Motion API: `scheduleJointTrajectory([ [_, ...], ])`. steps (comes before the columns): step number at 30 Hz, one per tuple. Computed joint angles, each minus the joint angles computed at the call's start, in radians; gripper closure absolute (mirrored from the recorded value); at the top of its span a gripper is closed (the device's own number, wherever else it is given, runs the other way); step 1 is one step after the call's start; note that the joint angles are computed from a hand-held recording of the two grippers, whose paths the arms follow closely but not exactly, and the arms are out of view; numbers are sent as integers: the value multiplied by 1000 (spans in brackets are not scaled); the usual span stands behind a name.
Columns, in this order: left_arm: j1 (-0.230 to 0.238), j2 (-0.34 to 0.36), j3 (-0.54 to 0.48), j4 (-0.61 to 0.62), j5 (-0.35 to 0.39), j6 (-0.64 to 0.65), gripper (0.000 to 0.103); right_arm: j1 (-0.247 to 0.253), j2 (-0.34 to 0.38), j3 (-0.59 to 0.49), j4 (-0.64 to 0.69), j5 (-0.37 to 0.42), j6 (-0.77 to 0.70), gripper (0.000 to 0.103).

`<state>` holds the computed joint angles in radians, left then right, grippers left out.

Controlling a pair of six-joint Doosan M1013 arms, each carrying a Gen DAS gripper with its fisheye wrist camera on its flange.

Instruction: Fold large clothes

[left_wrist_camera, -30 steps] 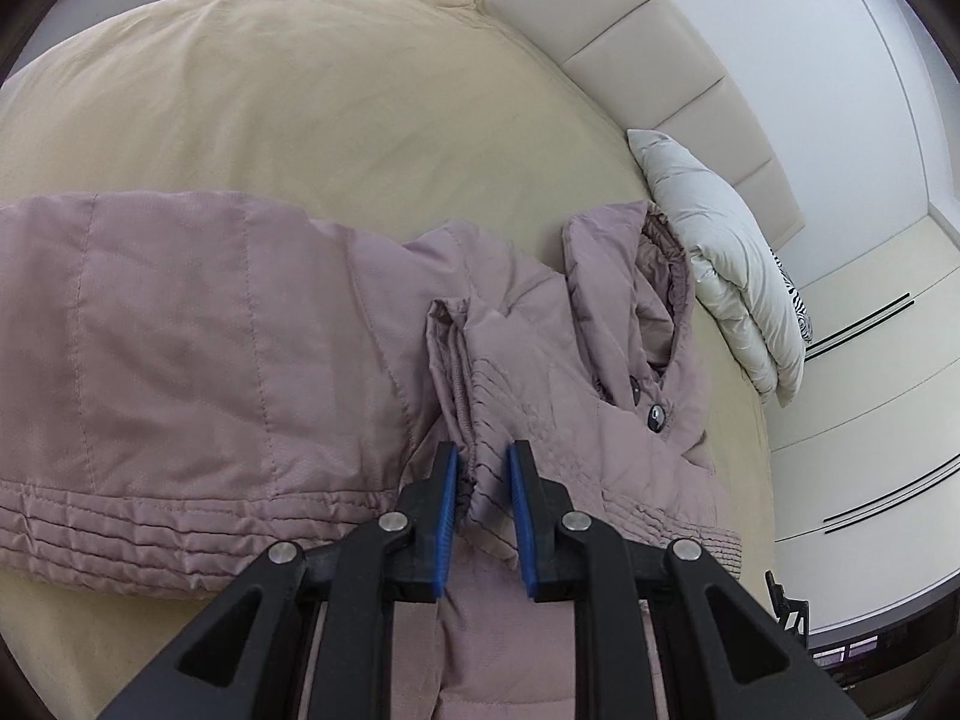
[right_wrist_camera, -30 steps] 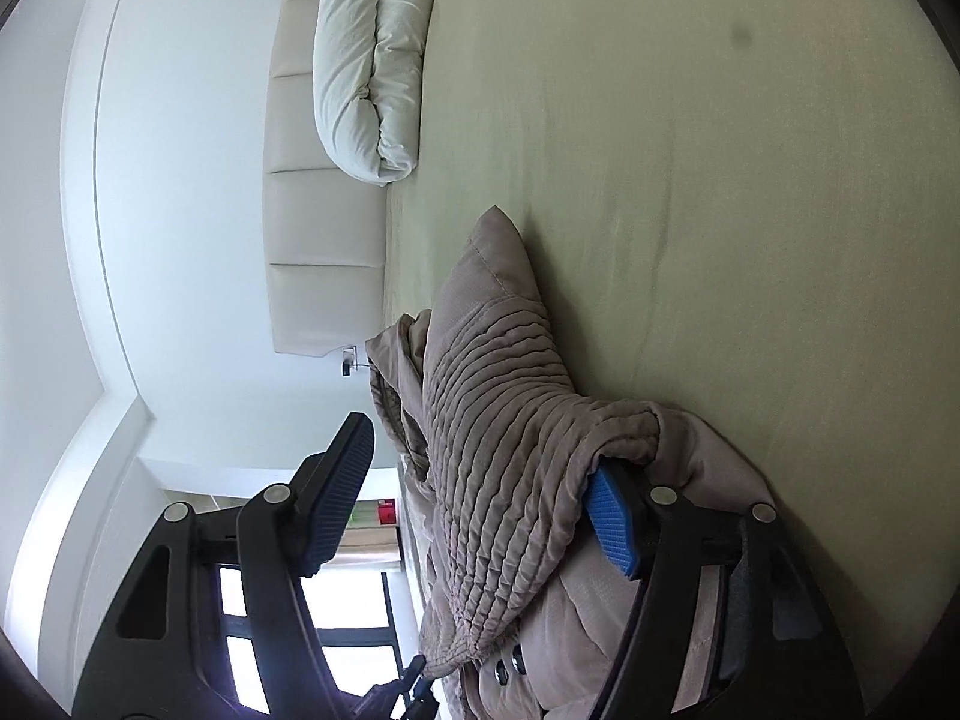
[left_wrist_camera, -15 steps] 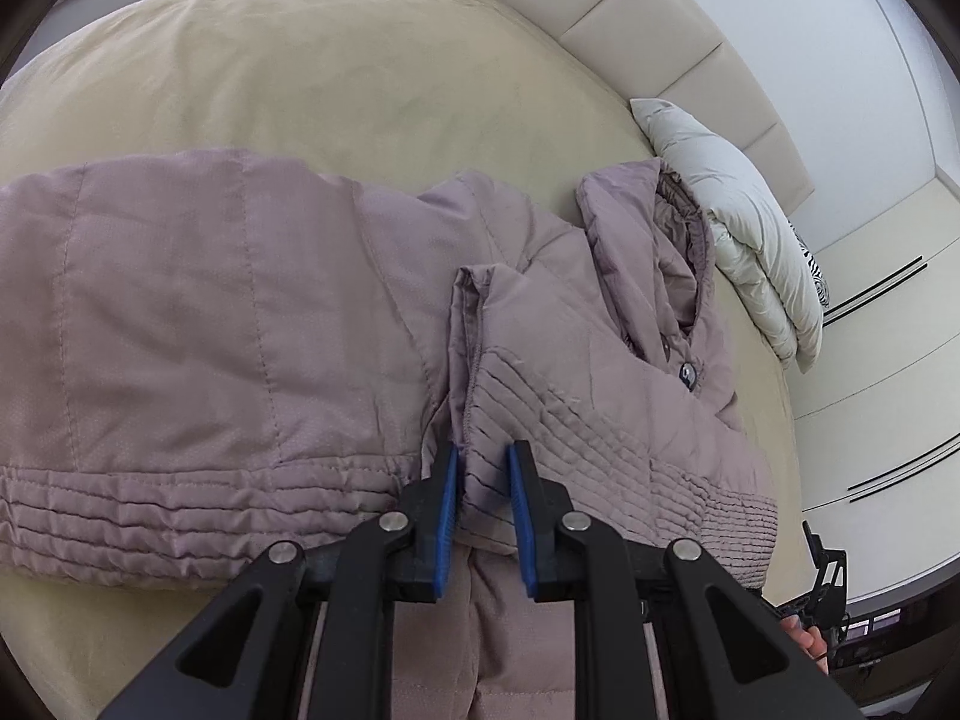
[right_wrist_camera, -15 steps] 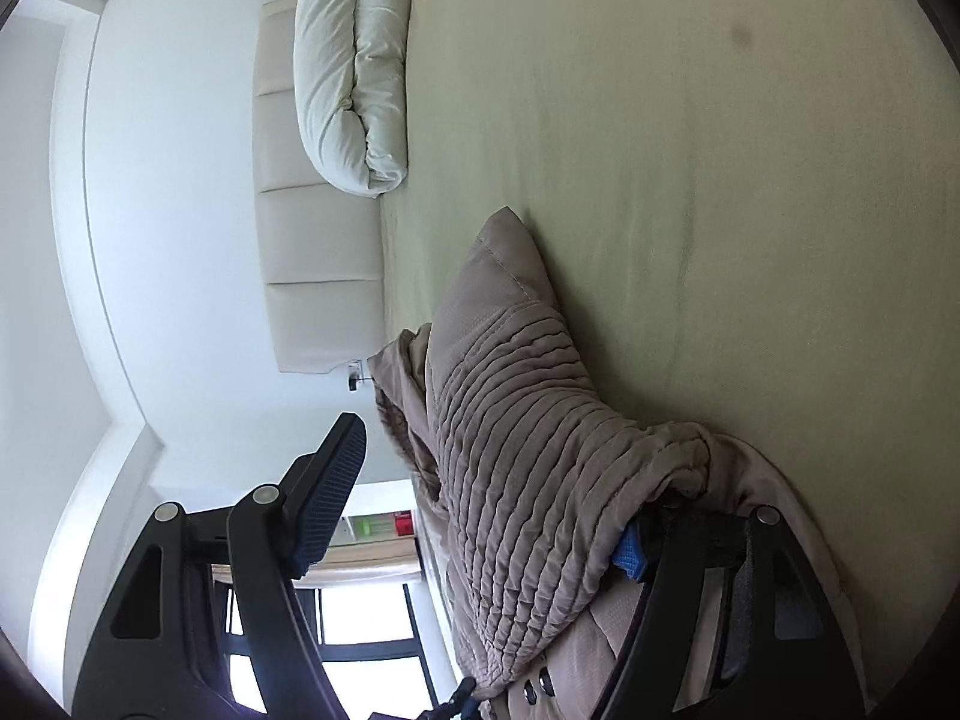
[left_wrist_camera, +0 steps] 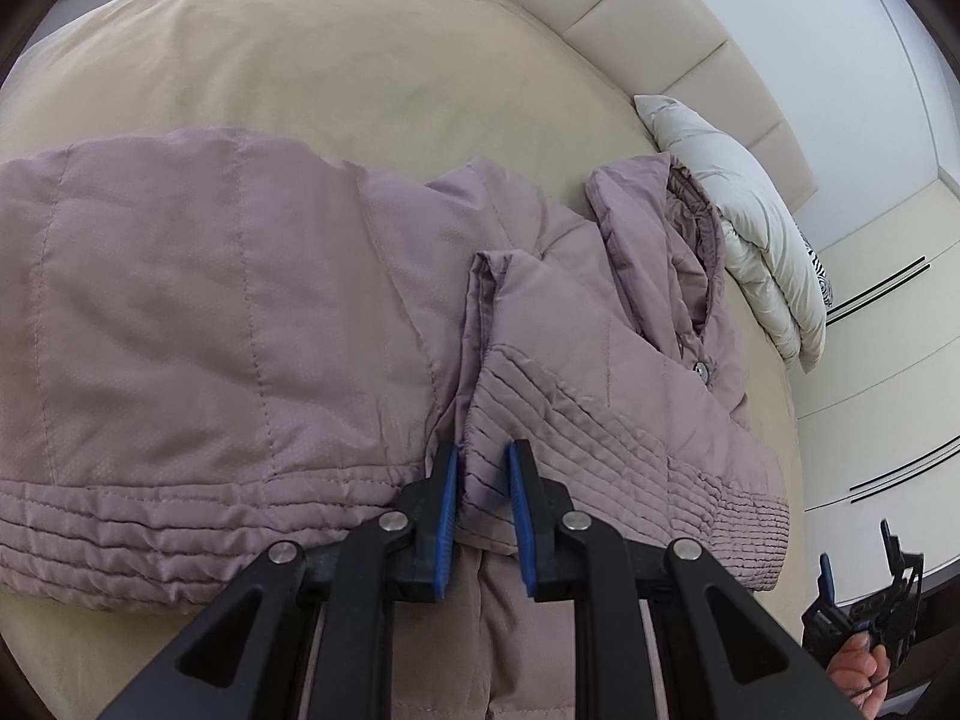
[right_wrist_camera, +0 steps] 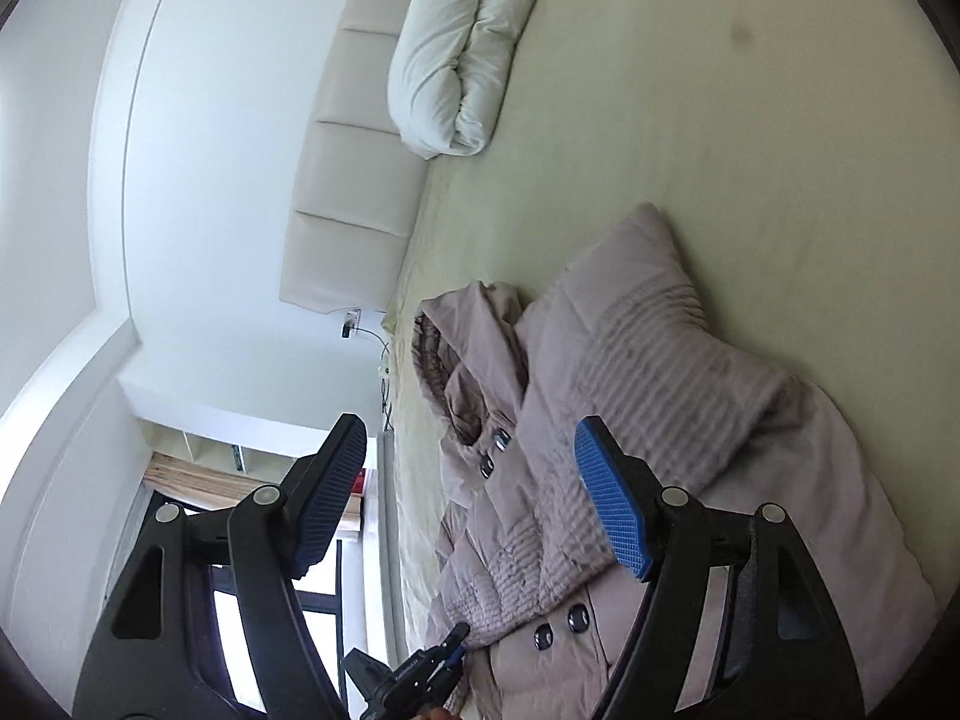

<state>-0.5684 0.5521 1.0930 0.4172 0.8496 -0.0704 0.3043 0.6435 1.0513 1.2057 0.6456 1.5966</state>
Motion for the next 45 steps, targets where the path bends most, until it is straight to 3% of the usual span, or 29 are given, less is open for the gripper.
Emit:
scheduleJointTrajectory([
  [3,1,4,-6,-5,5,12,84,-1,96,-143,12,83,-8,31],
  [6,3,13,-15,-6,11,23,83,8,153,-229,-172,79,106,31],
  [8,5,17,-18,-8,7,28,82,0,185,-238,-179,100,130,32],
  [10,6,20,-19,-9,4,30,81,-7,186,-204,-138,94,72,55],
  [11,6,21,-21,-5,7,29,81,-8,182,-197,-141,99,46,57],
  [14,3,21,-18,10,5,21,81,-9,167,-199,-170,112,51,49],
  [16,3,19,-13,13,-5,17,81,-4,147,-188,-131,65,-6,28],
  [18,3,18,-9,17,-13,12,78,1,141,-195,-97,21,-58,20],
  [22,2,12,8,38,-53,-3,66,6,191,-279,-311,84,191,19],
  [25,-2,1,21,46,-82,-13,57,9,196,-255,-330,64,112,31],
  [26,-5,-8,29,57,-84,-23,55,11,188,-253,-353,77,114,31],
  [28,-19,-33,50,118,-76,-68,41,17,145,-212,-395,66,140,30],
  [31,-59,-94,116,297,-35,-254,28,22,41,-59,-209,-10,-66,30],
  [35,-118,-206,267,490,13,-560,27,40,-61,93,-73,36,-250,29],
  [41,-235,-377,533,677,215,-1135,27,76,-160,277,-16,91,-315,29],
  [45,-298,-437,635,681,350,-1378,27,95,-188,360,-10,88,-277,29],
])
